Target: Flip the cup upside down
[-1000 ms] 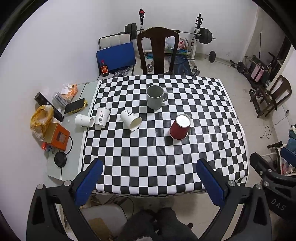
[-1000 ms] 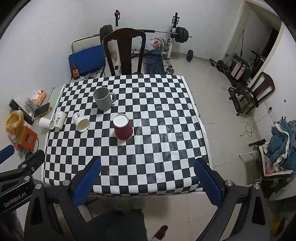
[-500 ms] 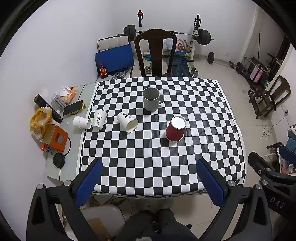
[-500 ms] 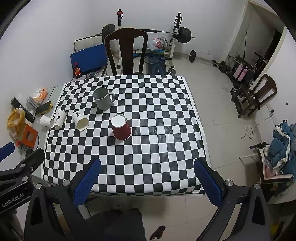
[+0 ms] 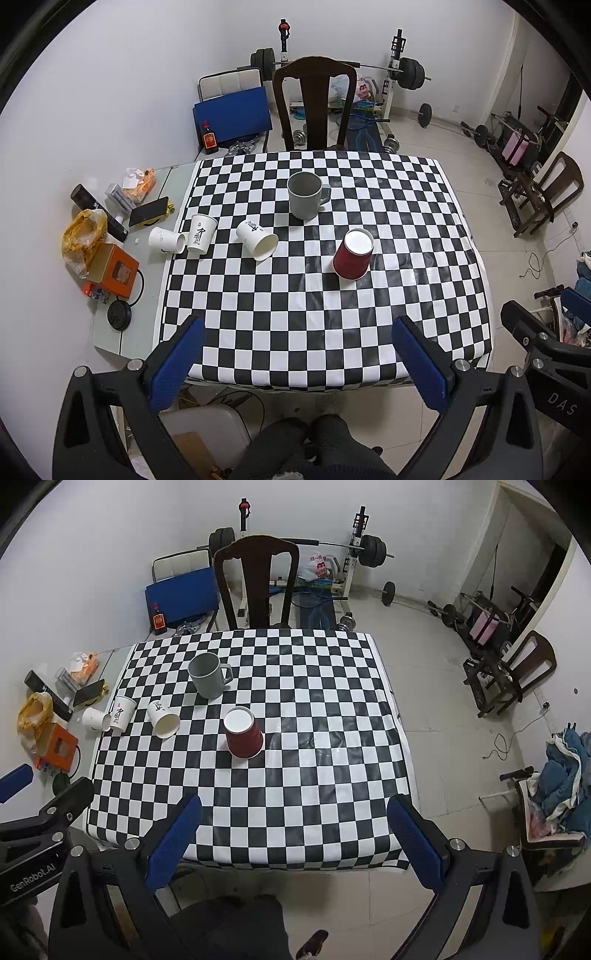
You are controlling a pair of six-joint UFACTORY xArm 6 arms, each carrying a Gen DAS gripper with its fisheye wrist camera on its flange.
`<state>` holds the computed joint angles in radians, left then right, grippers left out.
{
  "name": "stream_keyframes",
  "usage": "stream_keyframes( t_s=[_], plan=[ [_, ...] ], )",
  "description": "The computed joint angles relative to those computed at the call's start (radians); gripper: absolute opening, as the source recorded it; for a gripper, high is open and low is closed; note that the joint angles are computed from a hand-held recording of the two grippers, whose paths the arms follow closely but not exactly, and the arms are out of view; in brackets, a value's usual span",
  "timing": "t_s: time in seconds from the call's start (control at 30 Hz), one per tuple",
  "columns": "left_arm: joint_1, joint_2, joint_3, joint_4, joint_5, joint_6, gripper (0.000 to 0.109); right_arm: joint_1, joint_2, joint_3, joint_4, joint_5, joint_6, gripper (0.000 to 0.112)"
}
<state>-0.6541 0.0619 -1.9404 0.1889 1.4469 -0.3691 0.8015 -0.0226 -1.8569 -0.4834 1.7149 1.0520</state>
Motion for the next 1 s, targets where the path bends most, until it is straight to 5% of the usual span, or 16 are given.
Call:
stream_keyframes(
  t_s=[1.0],
  plan=[
    [-0.003, -0.001, 0.002, 0.004, 0.002, -0.001, 0.103, 0.002, -0.011, 0.011, 0.001, -0.002, 0.003, 0.101]
  ],
)
